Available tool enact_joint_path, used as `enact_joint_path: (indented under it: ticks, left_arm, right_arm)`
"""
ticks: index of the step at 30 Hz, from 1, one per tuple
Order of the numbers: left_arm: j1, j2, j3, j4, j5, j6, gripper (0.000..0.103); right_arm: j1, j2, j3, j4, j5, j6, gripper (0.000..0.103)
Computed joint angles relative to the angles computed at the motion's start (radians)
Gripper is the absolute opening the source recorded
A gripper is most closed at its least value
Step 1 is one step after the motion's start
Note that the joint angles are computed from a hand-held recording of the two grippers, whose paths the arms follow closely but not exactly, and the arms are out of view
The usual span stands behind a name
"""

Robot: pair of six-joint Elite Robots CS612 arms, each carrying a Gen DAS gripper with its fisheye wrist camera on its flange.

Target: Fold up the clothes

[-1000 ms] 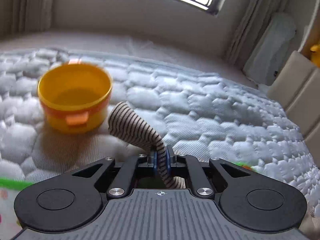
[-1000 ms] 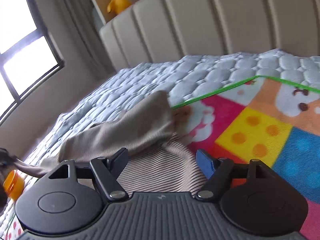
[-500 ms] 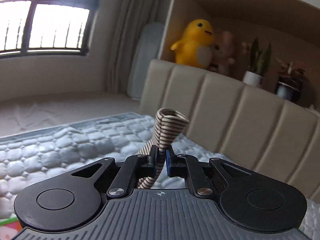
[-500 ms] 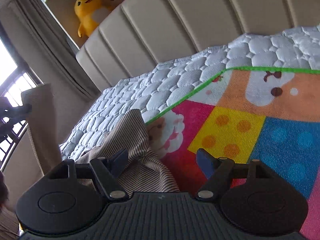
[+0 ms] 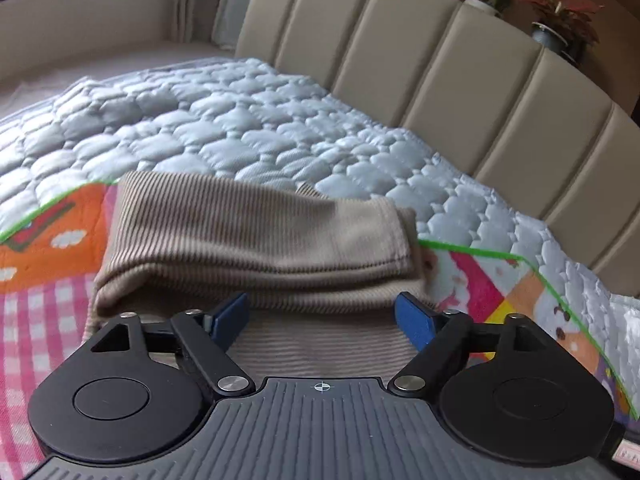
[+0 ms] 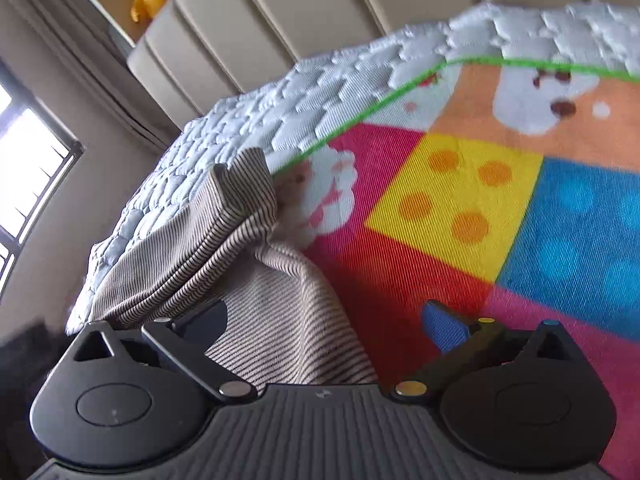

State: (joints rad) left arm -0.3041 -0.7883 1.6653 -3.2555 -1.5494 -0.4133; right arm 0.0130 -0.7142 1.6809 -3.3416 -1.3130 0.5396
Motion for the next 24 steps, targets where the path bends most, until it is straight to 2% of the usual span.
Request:
enact_joint_path:
  ticks: [2, 6, 7, 9, 12, 16, 18, 20, 23, 24]
  left_arm:
    - [0.015, -0.005, 0.015, 0.046, -0.004, -0.009, 0.097]
    - [0.042, -0.016, 0.025, 0.195, -0.014, -0.071, 0.100]
    - [0.049, -0.014, 0.029, 0.201, -0.027, -0.085, 0.100]
    - [0.052, -0.016, 0.056, 0.134, -0.034, -0.085, 0.103]
    - [0.036, -0.023, 0.089, 0.092, 0.018, -0.045, 0.103]
    - [0.012, -0.018, 0.117, -0.011, 0.101, -0.004, 0.103]
    - [0.021, -0.011, 0.089, -0.022, 0.073, 0.012, 0.103]
    - [0.033, -0.003, 0.044, -0.001, 0.029, 0.074, 0.103]
    - [0.039, 0.011, 0.031, -0.063, 0.064, 0.166, 0.103]
    - [0.041, 0.016, 0.032, -0.090, 0.073, 0.192, 0.103]
  right_arm:
    - [0.007, -0.004, -0.005, 0.033, -0.013, -0.054, 0.103]
    - [0.035, -0.011, -0.021, 0.114, -0.089, -0.168, 0.103]
    - [0.045, -0.012, -0.029, 0.140, -0.120, -0.201, 0.103]
    - [0.064, -0.013, -0.043, 0.189, -0.181, -0.267, 0.103]
    - [0.085, -0.011, -0.050, 0.208, -0.246, -0.316, 0.103]
    - [0.065, -0.015, -0.022, 0.132, -0.188, -0.259, 0.103]
    - [0.051, -0.020, -0.001, 0.070, -0.147, -0.218, 0.103]
    - [0.048, -0.020, 0.009, -0.003, -0.144, -0.195, 0.103]
    - [0.056, -0.004, -0.008, -0.127, -0.139, -0.279, 0.103]
    - [0.062, 0.006, -0.025, -0.160, -0.132, -0.349, 0.103]
